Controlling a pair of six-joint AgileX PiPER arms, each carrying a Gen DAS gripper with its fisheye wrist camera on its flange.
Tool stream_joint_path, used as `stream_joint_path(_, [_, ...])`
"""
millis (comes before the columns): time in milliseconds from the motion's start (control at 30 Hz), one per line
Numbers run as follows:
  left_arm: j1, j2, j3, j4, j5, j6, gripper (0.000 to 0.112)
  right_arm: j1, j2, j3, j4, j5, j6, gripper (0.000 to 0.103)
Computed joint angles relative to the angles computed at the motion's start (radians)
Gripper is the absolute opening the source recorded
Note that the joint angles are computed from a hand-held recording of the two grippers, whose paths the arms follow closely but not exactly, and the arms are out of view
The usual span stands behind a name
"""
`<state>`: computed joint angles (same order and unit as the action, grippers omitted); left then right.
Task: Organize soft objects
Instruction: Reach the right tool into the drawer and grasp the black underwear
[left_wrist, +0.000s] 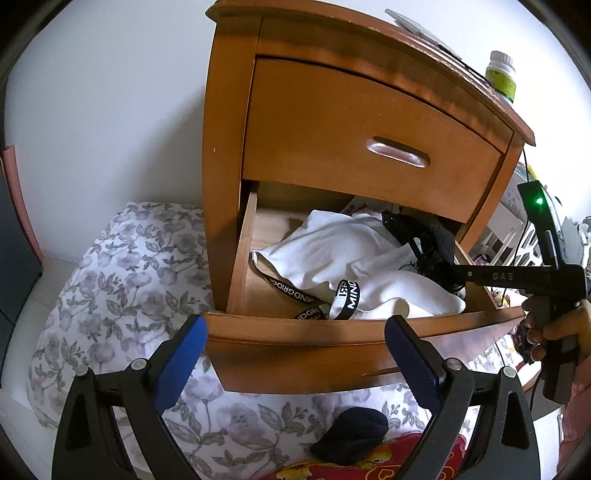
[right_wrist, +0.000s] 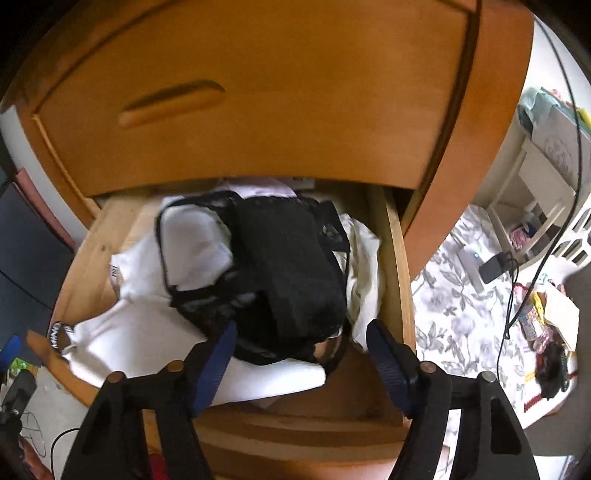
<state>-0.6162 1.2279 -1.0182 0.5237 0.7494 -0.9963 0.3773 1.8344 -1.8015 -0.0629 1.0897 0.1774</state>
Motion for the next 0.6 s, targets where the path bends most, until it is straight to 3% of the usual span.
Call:
stream_joint_path(167, [0.011,0.010,0.000,-0.010,-0.013,0.019,0.097,-0.012,0.054,-0.045,0.006,0.027,-0.025,0.066])
stream_joint_path(333, [0.021,0.012,-0.003,-0.024,-0.022,0.036,0.097,-0.014,0.089,-0.077,0.027,0.055,-0.043,0.042])
stream_joint_path(533, [0.023,0.012,-0.004,-0.032,-0.025,0.044,0.097,-0.020,0.072,-0.040,0.026,0.003,-0.043,0.016])
stream_joint_path(600, [0.021,0.012,-0.004,-0.030,-0.020,0.042,0.097,-0.015,0.064,-0.032,0.008,-0.011,-0.039,0.012])
